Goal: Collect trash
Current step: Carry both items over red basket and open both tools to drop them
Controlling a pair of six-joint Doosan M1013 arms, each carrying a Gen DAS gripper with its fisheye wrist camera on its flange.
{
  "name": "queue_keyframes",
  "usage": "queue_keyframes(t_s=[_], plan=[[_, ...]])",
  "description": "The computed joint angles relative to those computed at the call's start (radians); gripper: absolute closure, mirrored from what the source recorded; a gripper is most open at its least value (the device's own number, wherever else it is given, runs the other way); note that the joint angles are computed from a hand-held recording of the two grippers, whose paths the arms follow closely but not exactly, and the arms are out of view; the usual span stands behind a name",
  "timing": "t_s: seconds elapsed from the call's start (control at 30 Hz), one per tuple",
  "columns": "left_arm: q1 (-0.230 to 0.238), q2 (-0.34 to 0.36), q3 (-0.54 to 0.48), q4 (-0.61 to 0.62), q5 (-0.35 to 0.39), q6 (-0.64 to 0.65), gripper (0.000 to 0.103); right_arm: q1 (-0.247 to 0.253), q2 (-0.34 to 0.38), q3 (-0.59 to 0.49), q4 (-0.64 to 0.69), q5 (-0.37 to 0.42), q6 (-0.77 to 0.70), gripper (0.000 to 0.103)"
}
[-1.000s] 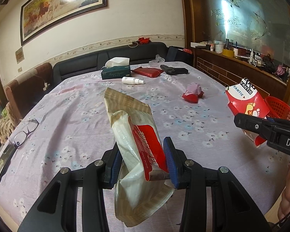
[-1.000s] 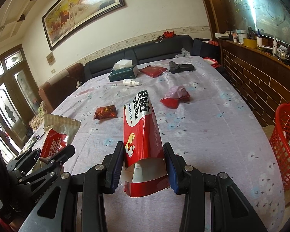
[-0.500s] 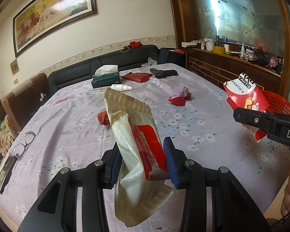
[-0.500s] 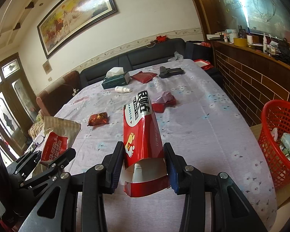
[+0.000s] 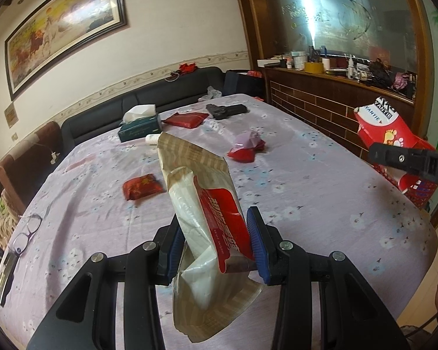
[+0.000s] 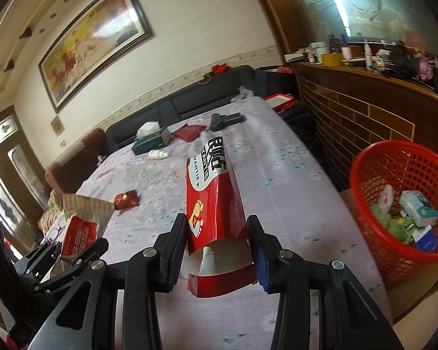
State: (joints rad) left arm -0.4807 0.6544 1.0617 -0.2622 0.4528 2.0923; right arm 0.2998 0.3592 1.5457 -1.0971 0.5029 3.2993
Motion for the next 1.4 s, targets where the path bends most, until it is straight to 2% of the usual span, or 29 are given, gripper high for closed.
queue_keyframes(t_s=[0.17, 0.3, 0.47, 0.6, 0.73, 0.87, 1.0, 1.1, 1.13, 1.17, 1.23, 1.3, 1.4], plan=[[-0.014, 0.013, -0.043, -0.075, 0.068, 0.076, 0.063, -0.014, -0.040, 0.050, -0.079, 0.050, 0.110, 0.057], [-0.028, 0.019, -0.080, -0.166, 0.120, 0.167, 0.063, -0.031, -0.099, 0.117, -0.141, 0.129, 0.215, 0.057], [-0.053, 0.045, -0.160, -0.271, 0.247, 0.251, 0.063, -0.044, -0.160, 0.187, -0.166, 0.223, 0.302, 0.057], [-0.076, 0.076, -0.231, -0.319, 0.357, 0.269, 0.063, -0.063, -0.196, 0.233, -0.159, 0.259, 0.343, 0.057], [-0.104, 0.120, -0.323, -0.368, 0.486, 0.272, 0.063, -0.089, -0.221, 0.262, -0.142, 0.239, 0.359, 0.057], [-0.132, 0.150, -0.380, -0.382, 0.544, 0.270, 0.063, -0.119, -0.242, 0.289, -0.153, 0.196, 0.393, 0.055], [-0.161, 0.194, -0.456, -0.372, 0.586, 0.246, 0.063, -0.138, -0.250, 0.294, -0.149, 0.187, 0.380, 0.055], [-0.180, 0.239, -0.532, -0.362, 0.628, 0.209, 0.062, -0.161, -0.243, 0.282, -0.113, 0.164, 0.329, 0.048], [-0.184, 0.259, -0.567, -0.361, 0.651, 0.197, 0.057, -0.169, -0.242, 0.282, -0.107, 0.151, 0.330, 0.041], [-0.186, 0.278, -0.601, -0.357, 0.678, 0.178, 0.046, -0.178, -0.242, 0.285, -0.105, 0.131, 0.332, 0.035], [-0.186, 0.292, -0.622, -0.351, 0.685, 0.146, 0.036, -0.197, -0.240, 0.285, -0.062, 0.105, 0.314, 0.034], [-0.181, 0.290, -0.613, -0.351, 0.682, 0.148, 0.036, -0.199, -0.249, 0.300, -0.084, 0.098, 0.364, 0.032], [-0.168, 0.278, -0.587, -0.357, 0.675, 0.150, 0.036, -0.185, -0.254, 0.309, -0.114, 0.128, 0.391, 0.029]])
